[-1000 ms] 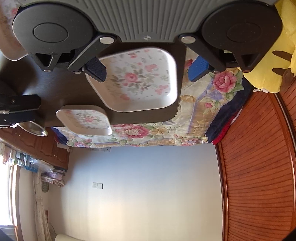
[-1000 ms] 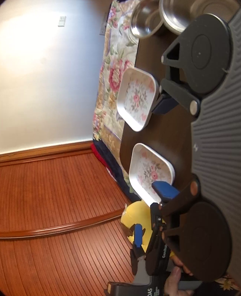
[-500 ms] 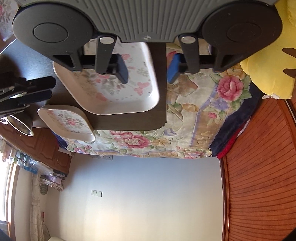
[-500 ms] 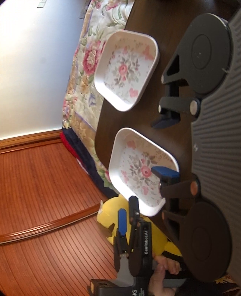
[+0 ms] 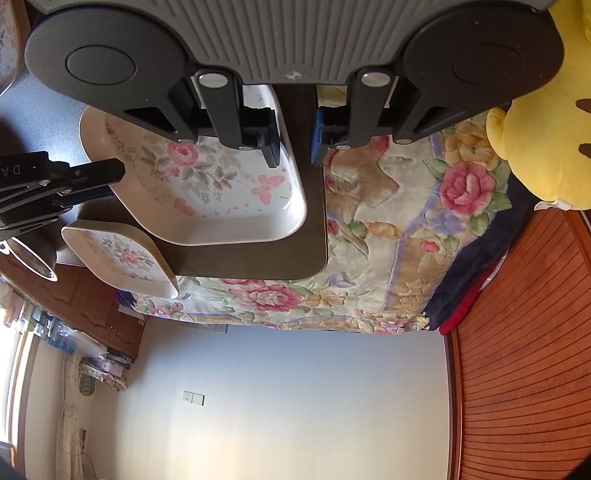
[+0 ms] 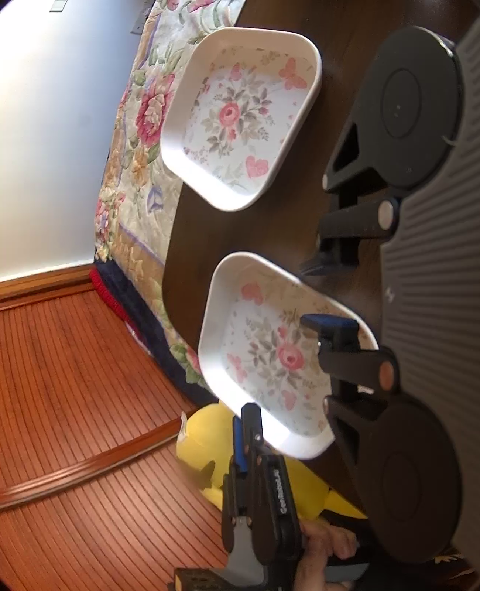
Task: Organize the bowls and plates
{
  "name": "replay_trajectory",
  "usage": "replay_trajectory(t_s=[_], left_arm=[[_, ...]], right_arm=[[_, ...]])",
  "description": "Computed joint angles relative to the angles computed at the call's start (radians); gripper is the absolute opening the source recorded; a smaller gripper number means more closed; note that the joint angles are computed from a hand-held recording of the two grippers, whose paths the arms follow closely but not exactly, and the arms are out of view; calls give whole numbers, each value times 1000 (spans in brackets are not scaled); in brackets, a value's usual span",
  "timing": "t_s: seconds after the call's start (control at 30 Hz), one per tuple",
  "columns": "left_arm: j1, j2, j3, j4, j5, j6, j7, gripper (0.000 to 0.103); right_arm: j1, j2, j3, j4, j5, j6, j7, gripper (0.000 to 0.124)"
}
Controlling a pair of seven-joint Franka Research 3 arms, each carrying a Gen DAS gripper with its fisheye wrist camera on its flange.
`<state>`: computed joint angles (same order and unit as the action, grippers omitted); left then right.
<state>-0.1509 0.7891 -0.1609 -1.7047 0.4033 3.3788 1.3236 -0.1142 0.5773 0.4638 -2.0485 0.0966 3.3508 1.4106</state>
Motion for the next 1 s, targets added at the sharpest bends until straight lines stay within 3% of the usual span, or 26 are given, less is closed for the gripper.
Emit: replay_trajectory(t_s=[0.17,0.23,0.4,0.53,1.0], left_arm=[[10,5,-12,3,9,2,1,19],[28,7,-33,-1,22,2,5,12],[-4,-14,-2,-27,-3,5,-15,11],[-53,-37,48,-50,-38,18,-33,11],[-144,-131,99,-148,-77,55,-15,11]], right_arm=[[-12,14,11,14,0,-19,-9,22],[-8,17,9,19,5,-25,-17,21],[-69,35,72,20,0,-29,-38,16],[-75,30,80,17,13,-27,-38,15],[-144,-45,109,-90,-48,31,26,13]])
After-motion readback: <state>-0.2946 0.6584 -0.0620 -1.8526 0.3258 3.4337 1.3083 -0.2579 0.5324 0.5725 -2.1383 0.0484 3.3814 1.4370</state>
